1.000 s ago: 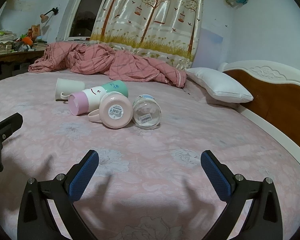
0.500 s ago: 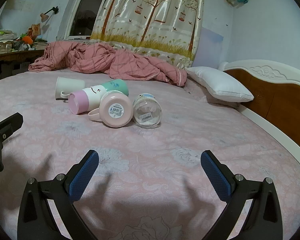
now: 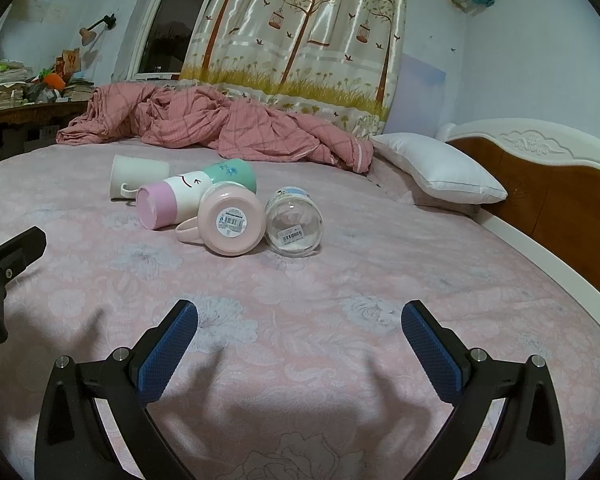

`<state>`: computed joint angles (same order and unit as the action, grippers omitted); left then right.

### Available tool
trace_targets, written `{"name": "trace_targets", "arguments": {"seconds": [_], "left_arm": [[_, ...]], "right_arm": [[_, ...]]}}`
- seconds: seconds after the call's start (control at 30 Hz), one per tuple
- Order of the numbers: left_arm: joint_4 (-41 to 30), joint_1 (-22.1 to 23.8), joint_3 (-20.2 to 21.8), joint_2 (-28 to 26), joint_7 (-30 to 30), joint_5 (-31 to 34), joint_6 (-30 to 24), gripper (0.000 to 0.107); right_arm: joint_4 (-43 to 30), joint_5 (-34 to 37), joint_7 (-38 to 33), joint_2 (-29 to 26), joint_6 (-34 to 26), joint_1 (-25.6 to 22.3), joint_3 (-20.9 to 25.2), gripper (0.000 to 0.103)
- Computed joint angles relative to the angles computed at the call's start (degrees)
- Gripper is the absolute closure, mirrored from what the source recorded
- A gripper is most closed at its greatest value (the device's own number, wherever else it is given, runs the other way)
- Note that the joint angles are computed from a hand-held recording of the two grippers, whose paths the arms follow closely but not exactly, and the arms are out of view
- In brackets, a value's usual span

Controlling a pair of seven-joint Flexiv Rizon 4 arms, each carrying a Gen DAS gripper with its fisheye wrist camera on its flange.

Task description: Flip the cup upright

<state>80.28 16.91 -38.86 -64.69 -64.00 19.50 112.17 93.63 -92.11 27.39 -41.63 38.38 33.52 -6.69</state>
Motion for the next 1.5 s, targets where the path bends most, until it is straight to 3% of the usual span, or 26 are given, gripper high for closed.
{"name": "trace_targets", "arguments": {"seconds": [1.17, 1.23, 1.37, 1.5], "left_arm": [[-0.2, 0.9, -0.7, -0.6, -0.1, -0.2, -0.5, 0.004], [0.3, 0.4, 0.6, -0.1, -0.9, -1.2, 1.2, 0.004], [0.7, 2.3, -1.8, -0.8, -2.1, 1.8, 1.8, 0.004], [0.9, 1.8, -0.2, 0.0, -4.1, 2.3, 3.0, 0.004]], "right_arm": [[-0.7, 1.4, -1.5, -0.6, 1.0, 0.2, -0.3, 0.0], [-0.8, 1.4, -1.5, -0.5, 1.0, 0.2, -0.4, 0.0], [-0.9, 1.3, -1.1, -0.8, 0.8, 0.2, -0.5, 0.0], [-1.1, 1.5, -0.9, -0.8, 0.7, 0.3, -0.5, 0.0]]}}
